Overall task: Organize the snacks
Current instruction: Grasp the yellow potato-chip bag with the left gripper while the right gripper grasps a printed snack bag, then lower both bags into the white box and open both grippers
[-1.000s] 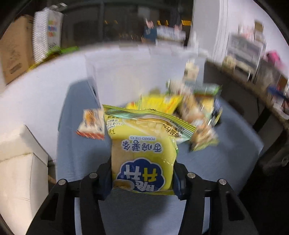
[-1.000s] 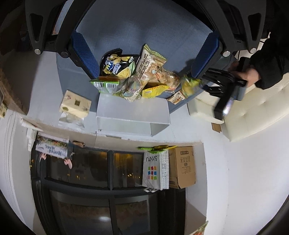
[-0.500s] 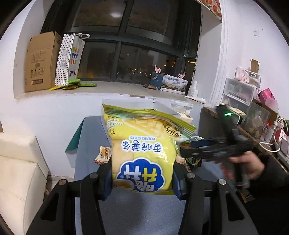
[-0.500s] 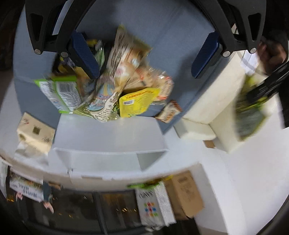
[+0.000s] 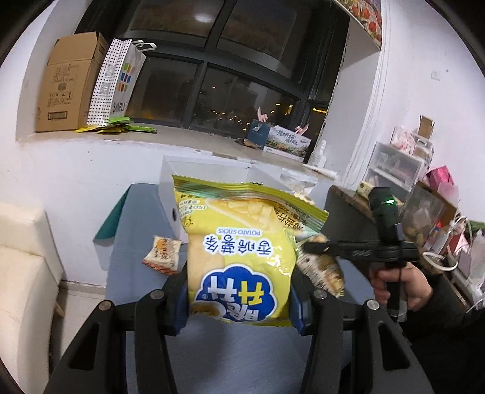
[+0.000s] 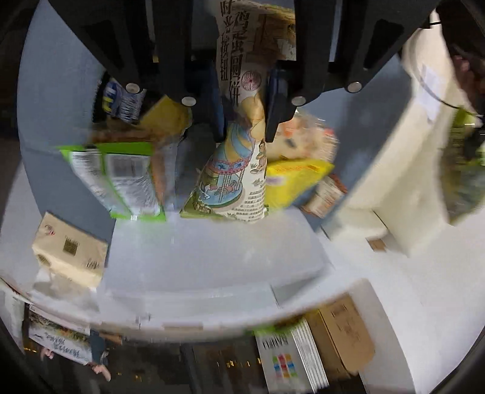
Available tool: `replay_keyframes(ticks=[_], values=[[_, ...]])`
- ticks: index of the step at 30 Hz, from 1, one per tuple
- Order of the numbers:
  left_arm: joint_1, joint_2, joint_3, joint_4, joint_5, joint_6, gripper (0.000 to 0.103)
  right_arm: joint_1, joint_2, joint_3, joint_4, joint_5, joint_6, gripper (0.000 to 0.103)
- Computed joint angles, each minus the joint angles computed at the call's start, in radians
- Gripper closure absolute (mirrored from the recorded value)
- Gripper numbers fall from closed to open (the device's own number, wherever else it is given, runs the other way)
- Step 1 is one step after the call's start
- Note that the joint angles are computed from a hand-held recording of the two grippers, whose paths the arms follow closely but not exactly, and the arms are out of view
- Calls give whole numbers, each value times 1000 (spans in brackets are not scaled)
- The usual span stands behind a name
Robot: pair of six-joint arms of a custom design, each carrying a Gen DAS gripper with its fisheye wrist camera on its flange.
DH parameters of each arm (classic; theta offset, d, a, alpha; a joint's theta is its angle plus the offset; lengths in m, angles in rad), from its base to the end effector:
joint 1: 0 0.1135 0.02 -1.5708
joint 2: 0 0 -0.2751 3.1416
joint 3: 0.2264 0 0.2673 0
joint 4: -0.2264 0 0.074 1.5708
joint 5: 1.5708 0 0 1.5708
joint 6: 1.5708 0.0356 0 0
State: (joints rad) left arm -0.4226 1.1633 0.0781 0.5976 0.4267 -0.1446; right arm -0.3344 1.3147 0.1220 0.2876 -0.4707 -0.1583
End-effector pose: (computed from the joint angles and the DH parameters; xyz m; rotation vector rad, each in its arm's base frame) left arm 0.1578 -0.0871 0.1139 0.5585 2.0289 -0.7853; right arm 0.1636 -0.0397 0.0765 0.0127 2.3752 0.3509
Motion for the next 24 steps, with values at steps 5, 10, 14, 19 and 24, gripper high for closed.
replay_keyframes(ticks=[5, 10, 14, 19, 24], values=[[-15, 85, 158, 2, 42, -39, 47, -204, -356, 69, -372, -232, -90, 77], [-27, 353, 555, -99, 48, -80, 47, -165, -266, 307, -385, -155, -37, 77], [-61, 635, 979, -311, -39, -42, 47, -34, 8, 629, -396, 64, -31, 77], [-81, 912, 1349, -524, -134, -8, 46, -3, 347, 976, -510, 150, -15, 77], [-97, 1087, 1573, -720, -214, 57, 0, 15, 542, 1140, -590, 201, -59, 50]])
